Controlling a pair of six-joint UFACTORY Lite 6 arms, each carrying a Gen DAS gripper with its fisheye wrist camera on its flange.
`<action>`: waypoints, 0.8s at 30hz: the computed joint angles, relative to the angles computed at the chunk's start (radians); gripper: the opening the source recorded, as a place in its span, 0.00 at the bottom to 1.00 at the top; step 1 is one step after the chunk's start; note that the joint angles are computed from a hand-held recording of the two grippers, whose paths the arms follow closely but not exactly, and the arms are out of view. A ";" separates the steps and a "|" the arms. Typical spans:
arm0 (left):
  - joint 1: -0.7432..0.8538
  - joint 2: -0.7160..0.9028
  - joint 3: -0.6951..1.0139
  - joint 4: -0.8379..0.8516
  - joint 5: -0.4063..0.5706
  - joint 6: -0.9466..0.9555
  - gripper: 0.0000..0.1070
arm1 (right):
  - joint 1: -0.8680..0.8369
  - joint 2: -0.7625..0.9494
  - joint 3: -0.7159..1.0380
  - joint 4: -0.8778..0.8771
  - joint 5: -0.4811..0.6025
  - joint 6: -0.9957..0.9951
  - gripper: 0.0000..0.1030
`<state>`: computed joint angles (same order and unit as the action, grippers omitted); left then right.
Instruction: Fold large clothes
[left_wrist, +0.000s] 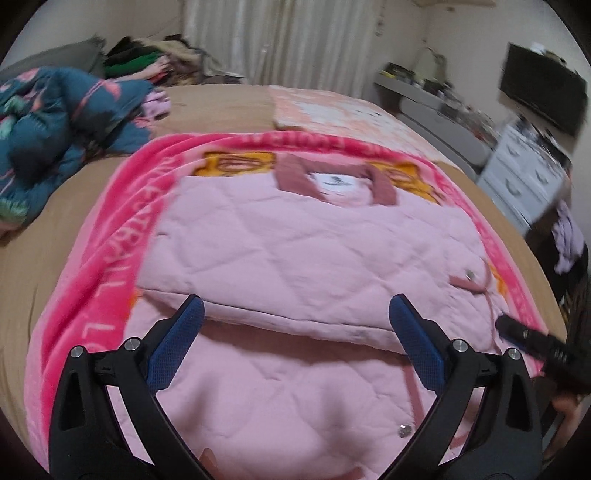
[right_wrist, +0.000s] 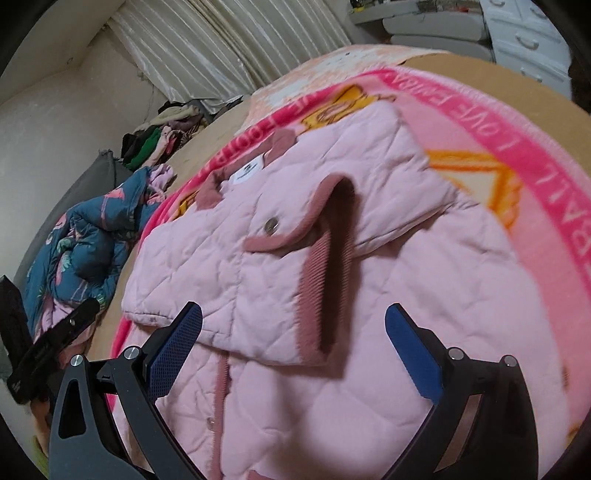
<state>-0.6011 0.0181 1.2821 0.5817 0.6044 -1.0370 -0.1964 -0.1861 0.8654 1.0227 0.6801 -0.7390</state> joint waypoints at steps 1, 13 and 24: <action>0.020 -0.012 -0.012 -0.006 -0.008 0.004 0.87 | 0.021 0.016 -0.001 0.010 -0.015 0.002 0.96; 0.149 -0.095 -0.169 -0.099 -0.129 0.088 0.88 | 0.084 0.136 0.003 0.168 -0.098 -0.104 0.61; 0.206 -0.075 -0.168 -0.149 -0.142 0.141 0.87 | 0.145 0.047 0.070 0.226 -0.114 -0.336 0.20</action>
